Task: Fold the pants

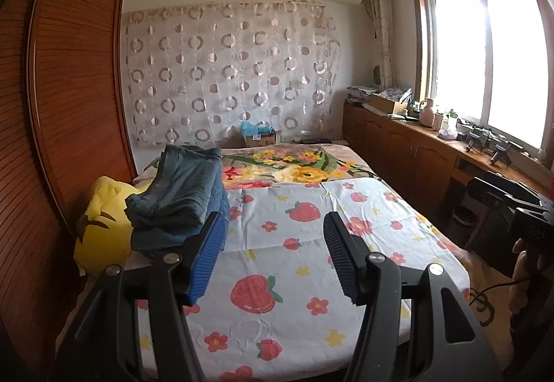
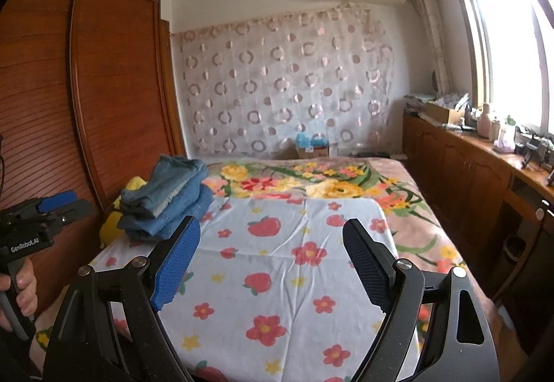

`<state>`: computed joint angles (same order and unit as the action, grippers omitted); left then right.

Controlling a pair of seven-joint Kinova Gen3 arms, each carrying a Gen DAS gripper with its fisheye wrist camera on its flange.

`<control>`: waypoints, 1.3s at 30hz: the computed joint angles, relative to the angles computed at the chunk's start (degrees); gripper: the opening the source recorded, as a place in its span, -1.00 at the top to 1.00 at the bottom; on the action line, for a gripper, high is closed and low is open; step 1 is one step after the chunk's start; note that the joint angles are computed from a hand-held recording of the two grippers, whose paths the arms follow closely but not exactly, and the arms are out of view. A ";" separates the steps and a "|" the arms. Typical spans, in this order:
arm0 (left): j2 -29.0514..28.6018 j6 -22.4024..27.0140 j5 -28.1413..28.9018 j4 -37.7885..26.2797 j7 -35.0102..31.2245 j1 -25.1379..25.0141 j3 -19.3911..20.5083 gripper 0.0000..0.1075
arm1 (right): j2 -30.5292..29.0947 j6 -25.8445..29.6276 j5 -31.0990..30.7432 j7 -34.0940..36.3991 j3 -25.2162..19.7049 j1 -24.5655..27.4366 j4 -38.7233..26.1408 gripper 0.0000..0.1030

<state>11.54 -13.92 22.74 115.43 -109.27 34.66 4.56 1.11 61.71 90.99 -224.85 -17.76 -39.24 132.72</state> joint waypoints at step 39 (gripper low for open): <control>-0.61 -1.44 -0.68 1.19 0.90 -1.08 1.49 -0.10 | 2.12 2.14 -0.79 -0.39 -0.35 -1.57 -1.13 -0.67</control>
<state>10.93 -15.36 22.05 116.62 -108.37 33.58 6.05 3.23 63.85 90.20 -225.24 -18.11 -40.81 131.58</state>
